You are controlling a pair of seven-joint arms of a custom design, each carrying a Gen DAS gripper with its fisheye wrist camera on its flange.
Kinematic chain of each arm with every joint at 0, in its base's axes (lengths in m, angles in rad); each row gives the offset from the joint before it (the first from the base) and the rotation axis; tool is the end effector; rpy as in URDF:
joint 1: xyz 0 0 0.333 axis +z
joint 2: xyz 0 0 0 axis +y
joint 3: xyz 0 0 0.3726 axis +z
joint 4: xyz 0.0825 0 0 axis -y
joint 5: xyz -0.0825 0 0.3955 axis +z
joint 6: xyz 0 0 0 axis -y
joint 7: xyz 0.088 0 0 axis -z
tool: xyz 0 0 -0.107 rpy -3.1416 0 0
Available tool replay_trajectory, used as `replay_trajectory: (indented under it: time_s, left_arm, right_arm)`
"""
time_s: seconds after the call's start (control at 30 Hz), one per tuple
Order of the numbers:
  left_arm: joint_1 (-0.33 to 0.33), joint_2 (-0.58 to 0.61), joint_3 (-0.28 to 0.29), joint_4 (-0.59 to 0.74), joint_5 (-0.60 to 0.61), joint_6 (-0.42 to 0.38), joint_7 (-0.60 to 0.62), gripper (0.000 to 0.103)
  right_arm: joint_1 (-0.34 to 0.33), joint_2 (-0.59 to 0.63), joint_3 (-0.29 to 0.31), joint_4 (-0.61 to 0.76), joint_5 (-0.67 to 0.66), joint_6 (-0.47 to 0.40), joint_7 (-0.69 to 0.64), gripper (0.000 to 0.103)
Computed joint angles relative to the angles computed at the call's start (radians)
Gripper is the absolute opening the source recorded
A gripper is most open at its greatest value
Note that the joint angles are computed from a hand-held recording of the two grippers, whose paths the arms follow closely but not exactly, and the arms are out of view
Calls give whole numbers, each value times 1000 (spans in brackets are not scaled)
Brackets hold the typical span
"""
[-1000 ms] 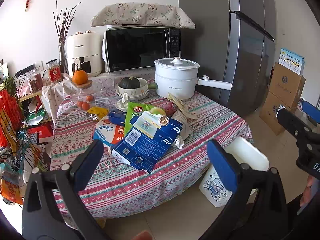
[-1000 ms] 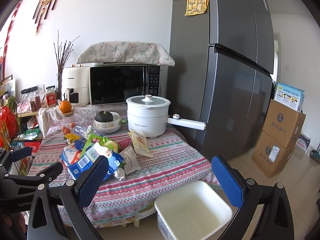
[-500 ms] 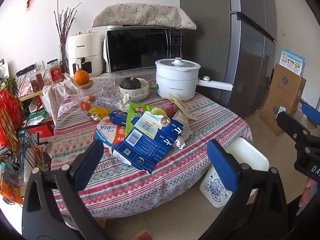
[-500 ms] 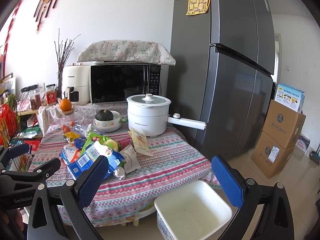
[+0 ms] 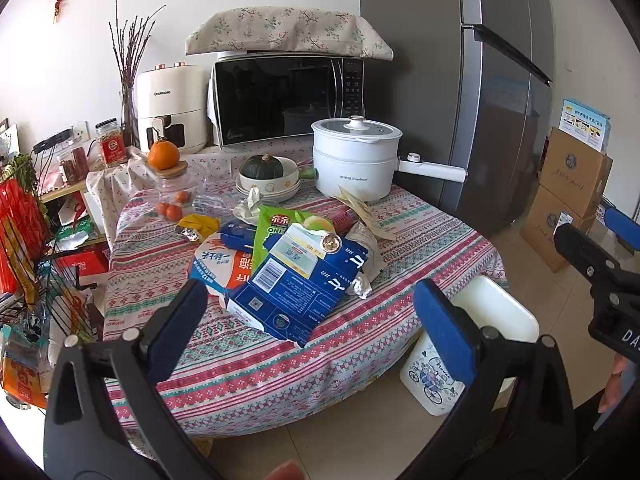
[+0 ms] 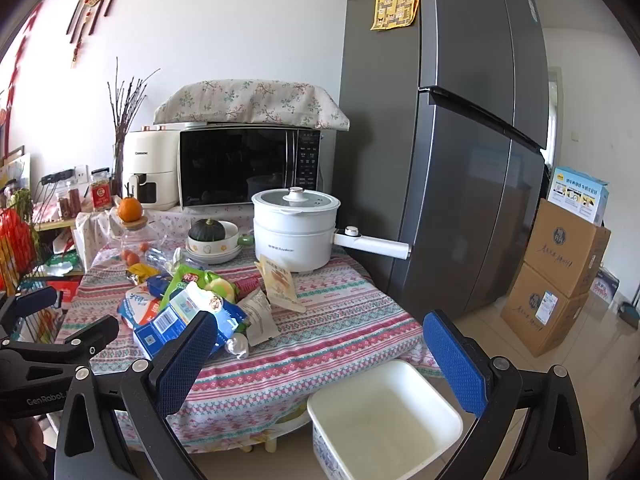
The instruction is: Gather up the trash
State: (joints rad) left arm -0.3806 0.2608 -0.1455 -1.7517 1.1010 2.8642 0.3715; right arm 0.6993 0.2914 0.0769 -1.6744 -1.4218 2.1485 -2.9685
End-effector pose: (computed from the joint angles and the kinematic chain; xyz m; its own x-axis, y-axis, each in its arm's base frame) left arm 0.5809 -0.3812 0.5491 -0.2495 -0.9684 0.0018 -0.5135 0.1307 -0.8481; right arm 0.5345 0.4578 0.5332 -0.2593 -0.9629 0.0747 -0.3502 0.0216 -0.9364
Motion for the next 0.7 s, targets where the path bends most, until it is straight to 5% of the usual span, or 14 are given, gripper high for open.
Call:
replay_trajectory:
  time_s: [0.7]
  left_arm:
    - [17, -18, 2, -20, 19, -12, -43, 102]
  right_arm:
    - [-28, -27, 5, -24, 22, 53, 51, 103]
